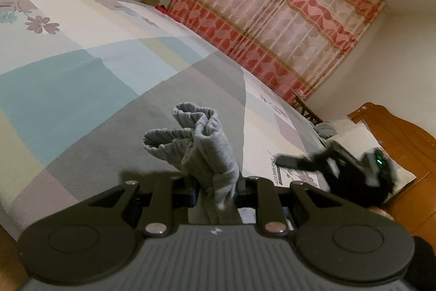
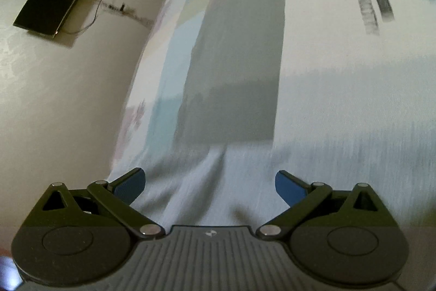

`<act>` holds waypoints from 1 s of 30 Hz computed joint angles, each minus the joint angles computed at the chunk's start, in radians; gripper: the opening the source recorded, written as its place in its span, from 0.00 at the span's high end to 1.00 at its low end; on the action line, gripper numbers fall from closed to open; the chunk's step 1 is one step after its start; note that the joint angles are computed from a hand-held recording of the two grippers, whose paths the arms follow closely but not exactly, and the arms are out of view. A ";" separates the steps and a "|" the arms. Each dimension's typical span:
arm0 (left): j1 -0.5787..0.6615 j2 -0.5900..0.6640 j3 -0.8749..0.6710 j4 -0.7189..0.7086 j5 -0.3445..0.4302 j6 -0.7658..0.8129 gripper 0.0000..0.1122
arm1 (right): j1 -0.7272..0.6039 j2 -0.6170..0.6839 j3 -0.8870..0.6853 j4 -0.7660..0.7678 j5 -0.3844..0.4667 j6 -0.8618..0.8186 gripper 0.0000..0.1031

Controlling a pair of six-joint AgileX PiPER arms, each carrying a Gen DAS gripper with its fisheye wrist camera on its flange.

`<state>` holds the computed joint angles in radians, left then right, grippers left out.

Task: Fold clothes
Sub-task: 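Lift the cuff with the left gripper and carry it across the sweatshirt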

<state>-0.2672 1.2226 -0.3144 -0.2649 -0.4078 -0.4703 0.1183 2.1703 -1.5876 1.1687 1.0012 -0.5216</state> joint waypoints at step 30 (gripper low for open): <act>-0.229 -0.034 -0.122 -0.574 0.065 0.558 0.82 | -0.303 -0.356 0.477 -0.107 0.154 -0.195 0.00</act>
<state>-0.4965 1.1882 -0.4365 -0.8393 -0.3432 0.0873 -0.1846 1.8142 -1.1109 1.0621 1.1555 -0.7162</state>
